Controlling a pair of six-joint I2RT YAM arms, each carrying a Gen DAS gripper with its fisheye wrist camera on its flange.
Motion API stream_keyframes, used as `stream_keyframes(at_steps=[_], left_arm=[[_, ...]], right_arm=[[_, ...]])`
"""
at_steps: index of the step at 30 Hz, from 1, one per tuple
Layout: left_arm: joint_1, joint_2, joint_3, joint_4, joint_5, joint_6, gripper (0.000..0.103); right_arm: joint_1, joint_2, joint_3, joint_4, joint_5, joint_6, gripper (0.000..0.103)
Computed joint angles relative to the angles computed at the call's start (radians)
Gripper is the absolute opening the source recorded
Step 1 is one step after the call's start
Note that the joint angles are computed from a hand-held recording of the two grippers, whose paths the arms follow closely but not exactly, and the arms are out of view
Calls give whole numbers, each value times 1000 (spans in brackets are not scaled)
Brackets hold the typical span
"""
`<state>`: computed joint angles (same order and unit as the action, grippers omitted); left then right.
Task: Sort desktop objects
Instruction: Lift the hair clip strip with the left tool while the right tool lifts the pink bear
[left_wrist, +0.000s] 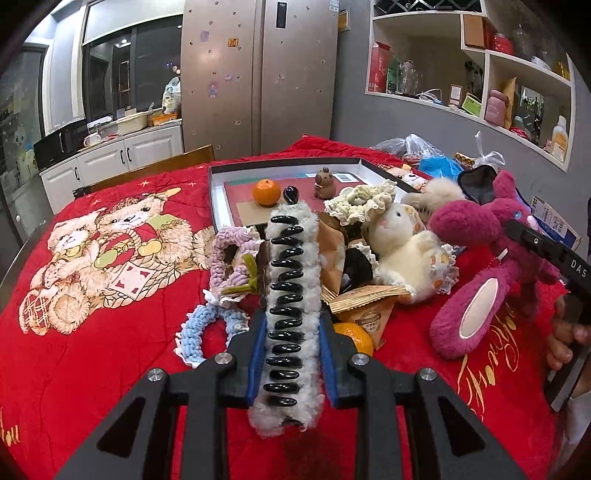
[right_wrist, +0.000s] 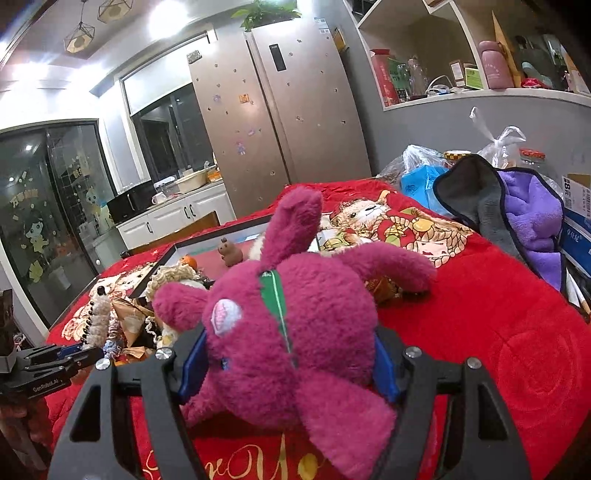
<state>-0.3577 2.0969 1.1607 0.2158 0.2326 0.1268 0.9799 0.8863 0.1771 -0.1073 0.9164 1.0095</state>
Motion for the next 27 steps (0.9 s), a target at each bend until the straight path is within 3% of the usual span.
stream_keyframes(at_steps=[6, 12, 17, 21, 27], left_arm=[[5, -29, -31, 34, 17, -8, 27], [10, -56, -54, 61, 42, -10, 27], [7, -65, -55, 75, 14, -19, 27], [22, -75, -9, 27, 48, -48, 27], [18, -86, 119, -75, 36, -40, 27]], right_arm=[[136, -70, -46, 136, 127, -117, 73], [100, -49, -48, 281, 44, -194, 73], [32, -105, -5, 247, -32, -236, 73], [-38, -119, 79, 194, -110, -301, 73], [-125, 5, 293, 118, -170, -423, 73]])
